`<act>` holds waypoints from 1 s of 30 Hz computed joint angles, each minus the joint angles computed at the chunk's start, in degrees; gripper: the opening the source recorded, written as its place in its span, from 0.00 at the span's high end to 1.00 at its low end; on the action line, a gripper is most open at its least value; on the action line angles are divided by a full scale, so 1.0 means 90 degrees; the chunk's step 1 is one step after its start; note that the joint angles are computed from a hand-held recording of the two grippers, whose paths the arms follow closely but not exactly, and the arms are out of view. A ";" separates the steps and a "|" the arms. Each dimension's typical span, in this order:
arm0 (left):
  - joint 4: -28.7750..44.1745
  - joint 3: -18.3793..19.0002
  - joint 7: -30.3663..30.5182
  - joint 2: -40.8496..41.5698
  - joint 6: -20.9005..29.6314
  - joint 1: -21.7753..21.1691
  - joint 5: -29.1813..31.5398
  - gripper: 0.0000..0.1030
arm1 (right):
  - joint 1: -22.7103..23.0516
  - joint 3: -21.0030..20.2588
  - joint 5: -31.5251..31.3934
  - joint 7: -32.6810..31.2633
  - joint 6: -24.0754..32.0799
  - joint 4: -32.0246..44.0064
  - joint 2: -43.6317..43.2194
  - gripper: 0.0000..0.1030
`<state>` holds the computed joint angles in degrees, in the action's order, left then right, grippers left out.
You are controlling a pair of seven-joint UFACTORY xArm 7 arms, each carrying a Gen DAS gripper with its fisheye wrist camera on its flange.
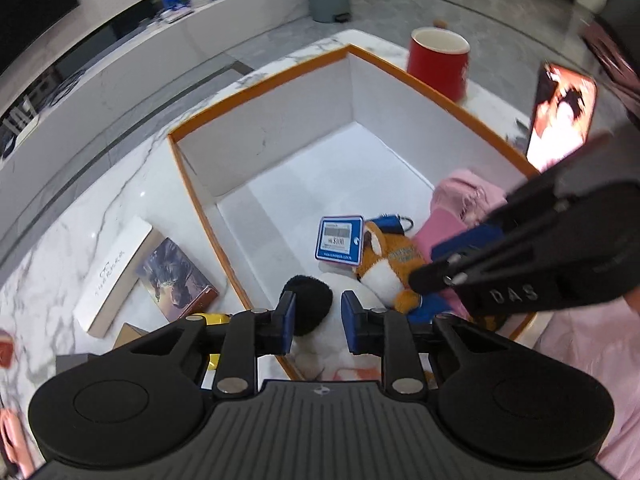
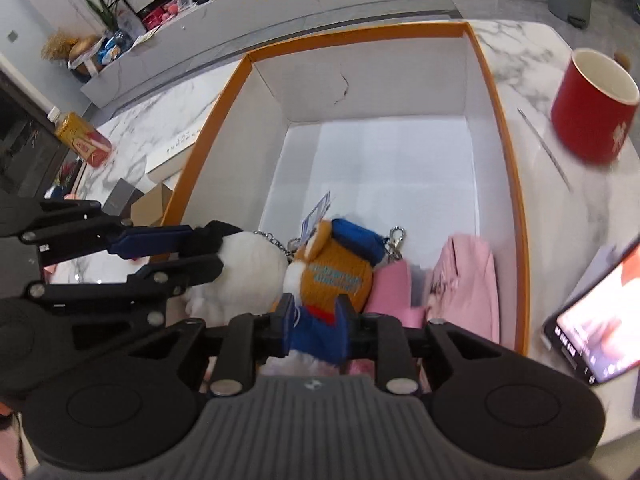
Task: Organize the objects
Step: 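Lower both plush toys into the box and open both grippers, then withdraw both tools from the box toward the table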
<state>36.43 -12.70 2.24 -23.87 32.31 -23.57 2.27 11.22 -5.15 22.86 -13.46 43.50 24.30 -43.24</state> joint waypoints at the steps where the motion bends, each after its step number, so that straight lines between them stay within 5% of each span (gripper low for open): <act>1: 0.0012 0.0051 0.0110 0.0010 0.0060 -0.0043 -0.0038 0.73 | 0.0059 -0.0044 0.0015 -0.0100 -0.0007 0.0042 0.0083 0.76; 18: -0.0171 0.0111 0.0652 -0.0002 0.0108 -0.0150 -0.0328 0.75 | 0.0159 0.0146 0.0365 -0.0103 -0.0109 0.0060 0.0552 0.79; 30: -0.1248 0.0859 0.1070 -0.1681 -0.0800 -0.0617 -0.1363 0.68 | 0.0277 0.0663 -0.0423 0.0703 -0.0527 -0.0415 -0.0923 0.71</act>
<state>25.20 -4.97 11.86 -39.00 25.11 -29.12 -9.99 13.71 0.81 19.05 -7.14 38.76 20.57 -51.55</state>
